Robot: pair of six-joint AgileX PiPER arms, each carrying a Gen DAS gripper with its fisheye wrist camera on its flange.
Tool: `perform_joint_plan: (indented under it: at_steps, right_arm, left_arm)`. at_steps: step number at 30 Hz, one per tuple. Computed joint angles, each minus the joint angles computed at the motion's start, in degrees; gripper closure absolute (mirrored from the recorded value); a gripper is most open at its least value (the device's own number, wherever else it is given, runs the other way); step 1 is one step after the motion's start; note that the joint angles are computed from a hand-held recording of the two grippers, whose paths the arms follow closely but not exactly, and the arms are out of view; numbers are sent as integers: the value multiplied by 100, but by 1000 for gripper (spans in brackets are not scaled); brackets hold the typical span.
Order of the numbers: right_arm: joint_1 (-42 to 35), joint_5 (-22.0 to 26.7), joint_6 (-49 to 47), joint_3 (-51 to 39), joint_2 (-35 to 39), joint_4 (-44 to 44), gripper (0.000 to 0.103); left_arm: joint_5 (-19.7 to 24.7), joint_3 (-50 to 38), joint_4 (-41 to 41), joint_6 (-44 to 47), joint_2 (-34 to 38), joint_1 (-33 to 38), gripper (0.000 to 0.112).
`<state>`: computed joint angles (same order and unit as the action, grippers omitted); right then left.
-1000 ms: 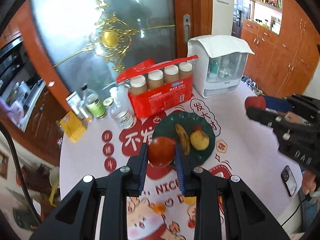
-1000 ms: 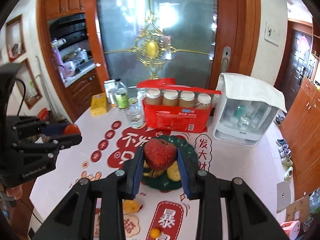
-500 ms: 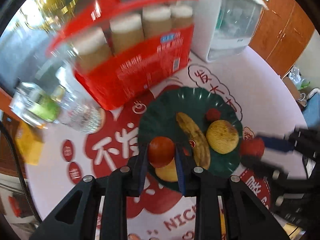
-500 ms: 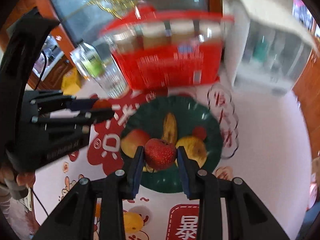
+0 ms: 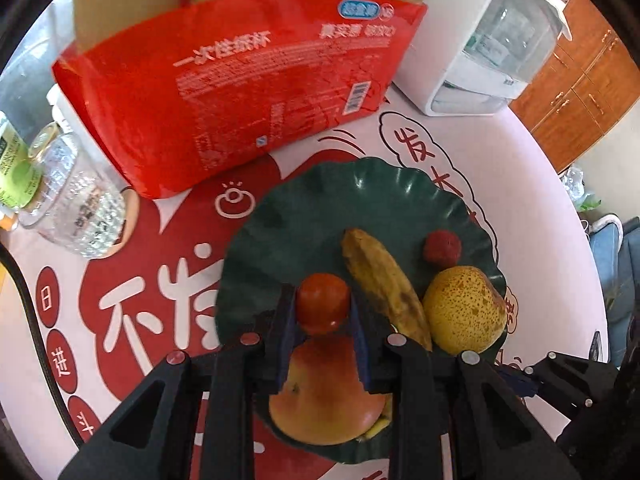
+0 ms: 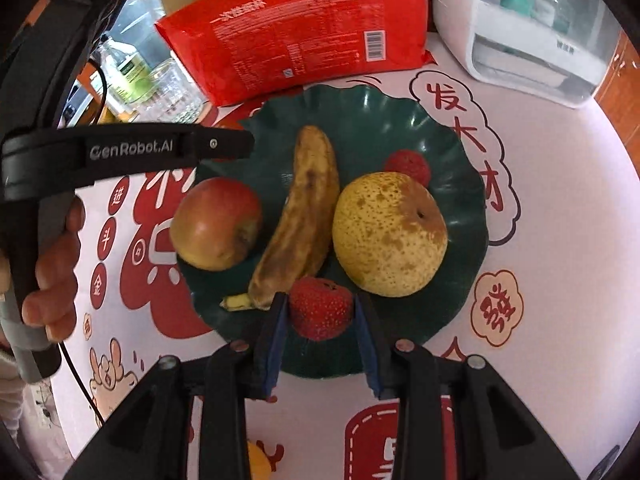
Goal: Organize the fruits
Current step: 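Carry the tomato and strawberry onto the green plate and open both tools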
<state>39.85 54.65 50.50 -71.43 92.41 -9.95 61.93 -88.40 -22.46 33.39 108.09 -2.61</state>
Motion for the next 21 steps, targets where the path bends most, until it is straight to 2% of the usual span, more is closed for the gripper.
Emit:
perform_joint_plan:
  at_steps: [4, 6, 10, 17, 21]
  right_arm:
    - [-34, -123, 65, 52, 141, 45, 69]
    - [-9, -120, 129, 78, 179, -18, 68]
    - [-15, -213, 146, 224, 51, -39, 66]
    - [-48, -273, 312, 424, -314, -41, 65]
    - [58, -185, 444, 485, -552, -128, 65]
  left_arm:
    - [-144, 114, 138, -13, -40, -97, 87]
    - [-162, 135, 162, 6, -80, -69, 80]
    - [-238, 265, 210, 33, -262, 19, 56]
    - [-264, 611, 183, 248, -868, 251, 48]
    - [-54, 762, 99, 297, -1220, 455, 47]
